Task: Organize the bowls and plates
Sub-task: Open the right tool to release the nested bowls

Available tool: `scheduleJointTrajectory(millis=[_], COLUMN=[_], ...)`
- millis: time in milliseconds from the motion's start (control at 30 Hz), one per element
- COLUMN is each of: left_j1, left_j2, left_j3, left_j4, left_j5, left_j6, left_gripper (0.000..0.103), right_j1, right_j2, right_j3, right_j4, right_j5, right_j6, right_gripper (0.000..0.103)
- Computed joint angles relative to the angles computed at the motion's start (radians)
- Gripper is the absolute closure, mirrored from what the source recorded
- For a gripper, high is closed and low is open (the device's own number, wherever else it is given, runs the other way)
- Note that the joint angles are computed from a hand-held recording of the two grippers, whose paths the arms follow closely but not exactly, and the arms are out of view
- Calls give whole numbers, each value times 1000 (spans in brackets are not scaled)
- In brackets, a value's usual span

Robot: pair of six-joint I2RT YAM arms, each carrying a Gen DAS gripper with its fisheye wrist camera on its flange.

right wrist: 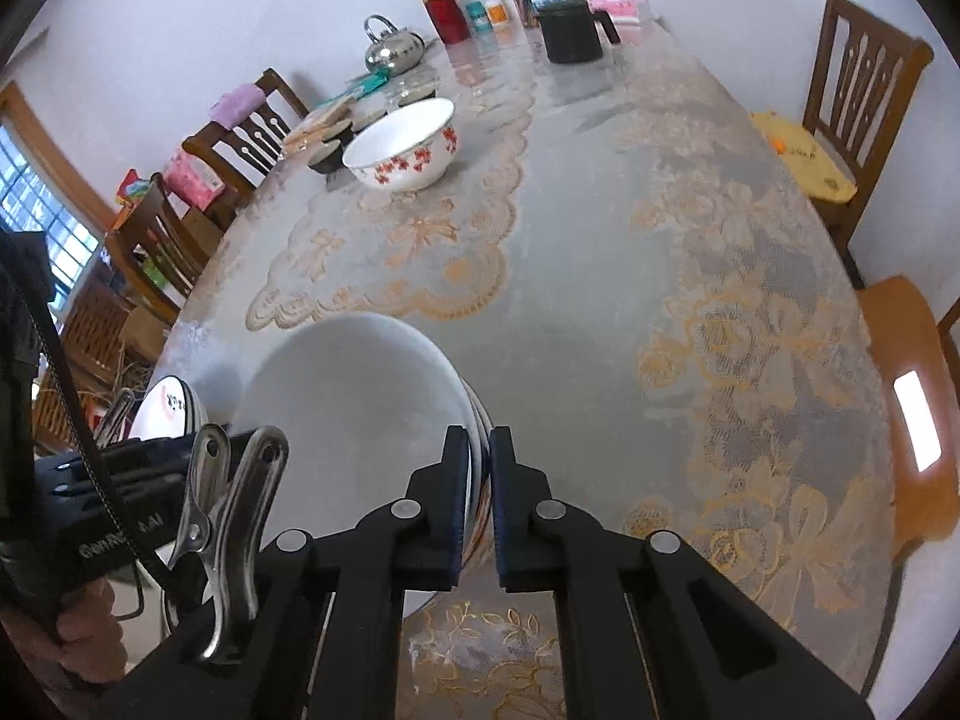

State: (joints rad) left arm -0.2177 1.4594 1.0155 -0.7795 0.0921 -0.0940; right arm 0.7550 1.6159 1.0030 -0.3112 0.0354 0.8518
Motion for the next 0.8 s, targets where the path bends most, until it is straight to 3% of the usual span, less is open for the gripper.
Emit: scheduleJointTrajectory(millis=[267,433,600,800], left_j1=[4,8,36,62], left_j2=[12,4,52,135], left_j3=[24,71,149,276], left_j4=[-16,-36,-56,-86], left_j5=[-7,-3,26,-11], left_j6=[-25,-44,-97,-96], left_gripper=[80,77,75,74], right_j1=[-51,-105,-185,-263], right_j2=[-61,-95,-67,18], right_j3=[-58,-71,-33,67], right_j4=[59,84,86,68], right_j5=[-79,-142,-257,-376], right_j6=[-6,-52,-107,-174], right_gripper=[95,78,77,77])
